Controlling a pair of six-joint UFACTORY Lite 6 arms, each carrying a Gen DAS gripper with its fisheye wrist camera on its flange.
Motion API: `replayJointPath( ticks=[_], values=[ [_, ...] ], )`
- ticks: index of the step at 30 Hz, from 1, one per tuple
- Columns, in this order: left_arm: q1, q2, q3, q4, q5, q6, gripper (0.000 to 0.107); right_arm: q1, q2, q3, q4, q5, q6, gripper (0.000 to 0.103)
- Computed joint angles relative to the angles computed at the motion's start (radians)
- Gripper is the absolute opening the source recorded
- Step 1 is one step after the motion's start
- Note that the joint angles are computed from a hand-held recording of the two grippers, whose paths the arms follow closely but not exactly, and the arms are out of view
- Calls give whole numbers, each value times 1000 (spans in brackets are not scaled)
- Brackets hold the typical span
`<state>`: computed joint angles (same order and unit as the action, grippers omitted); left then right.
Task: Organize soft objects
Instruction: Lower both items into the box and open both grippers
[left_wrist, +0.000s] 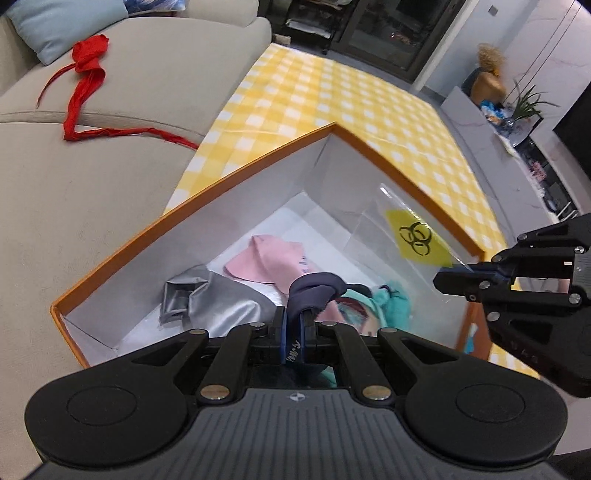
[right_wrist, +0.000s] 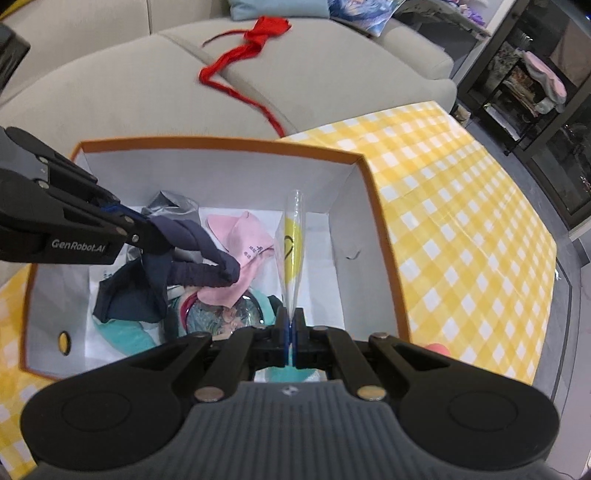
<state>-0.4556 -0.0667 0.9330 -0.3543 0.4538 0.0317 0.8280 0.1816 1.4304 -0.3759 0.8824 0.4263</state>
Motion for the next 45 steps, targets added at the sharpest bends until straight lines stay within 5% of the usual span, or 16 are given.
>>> replayJointPath(
  ticks=[6,12,23,25,27,28,33,45],
  values=[
    [-46,50,20,270,-19,-214,7,-30,152,107,36,-17,-63,0],
    [4,84,36,137,-31,-98,7,-74,284,220,116,-29,-153,0],
    [9,110,57,162,-36,-130,7,-96,514,445,94,49,-177,0],
    [7,112,60,174,-37,-141,7,-100,543,471,58,50,-160,7],
    [5,110,59,186,-36,-154,10,-98,558,483,14,59,-123,29],
    [3,107,58,196,-36,-163,15,-97,561,487,-9,65,-101,40],
    [1,82,60,172,-40,-140,29,-105,497,408,-34,36,-68,41],
    [-33,10,49,289,-38,-267,30,-113,284,229,-71,-24,-10,43]
  ],
)
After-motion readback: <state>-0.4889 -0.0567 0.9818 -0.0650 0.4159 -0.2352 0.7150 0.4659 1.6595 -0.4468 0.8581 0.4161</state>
